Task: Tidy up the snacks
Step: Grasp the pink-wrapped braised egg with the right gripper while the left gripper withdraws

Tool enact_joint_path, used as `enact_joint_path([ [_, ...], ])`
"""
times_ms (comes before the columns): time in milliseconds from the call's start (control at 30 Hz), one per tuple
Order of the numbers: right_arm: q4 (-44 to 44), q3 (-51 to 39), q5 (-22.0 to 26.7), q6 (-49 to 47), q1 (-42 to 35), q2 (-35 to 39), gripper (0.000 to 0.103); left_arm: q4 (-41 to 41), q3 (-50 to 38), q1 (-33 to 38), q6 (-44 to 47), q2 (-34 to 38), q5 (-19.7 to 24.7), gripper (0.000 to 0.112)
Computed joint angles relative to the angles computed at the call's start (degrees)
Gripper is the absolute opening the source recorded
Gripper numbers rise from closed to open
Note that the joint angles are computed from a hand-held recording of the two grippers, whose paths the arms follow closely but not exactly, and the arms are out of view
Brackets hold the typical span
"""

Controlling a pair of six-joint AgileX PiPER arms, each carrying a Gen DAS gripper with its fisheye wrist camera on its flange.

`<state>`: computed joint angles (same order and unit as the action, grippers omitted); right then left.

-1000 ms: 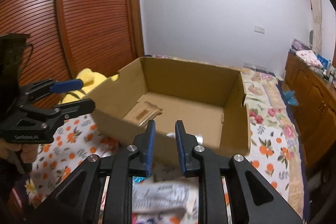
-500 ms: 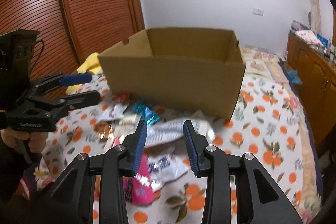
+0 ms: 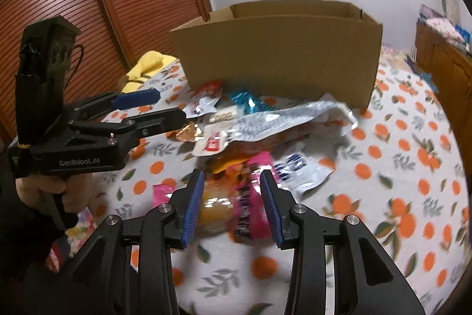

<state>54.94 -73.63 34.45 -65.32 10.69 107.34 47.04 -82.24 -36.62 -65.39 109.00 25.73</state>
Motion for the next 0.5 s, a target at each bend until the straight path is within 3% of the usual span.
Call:
enact_joint_path([
  [167, -5.54, 2.67, -7.76, 5.51, 4.63, -0.57, 0.041, 3.11, 2.67, 0.45, -3.45, -2.31, -0.46, 0.076],
  [267, -10.71, 4.53, -12.28, 9.58, 6.51, -1.68, 0.048, 5.28, 3.69, 0.54, -5.72, -2.9, -0.73, 0.076],
  [500, -15.85, 7.32, -12.73, 12.36, 3.69, -4.41, 0.051, 4.96, 2.78, 0.37, -5.78, -1.38, -2.07, 0.076],
])
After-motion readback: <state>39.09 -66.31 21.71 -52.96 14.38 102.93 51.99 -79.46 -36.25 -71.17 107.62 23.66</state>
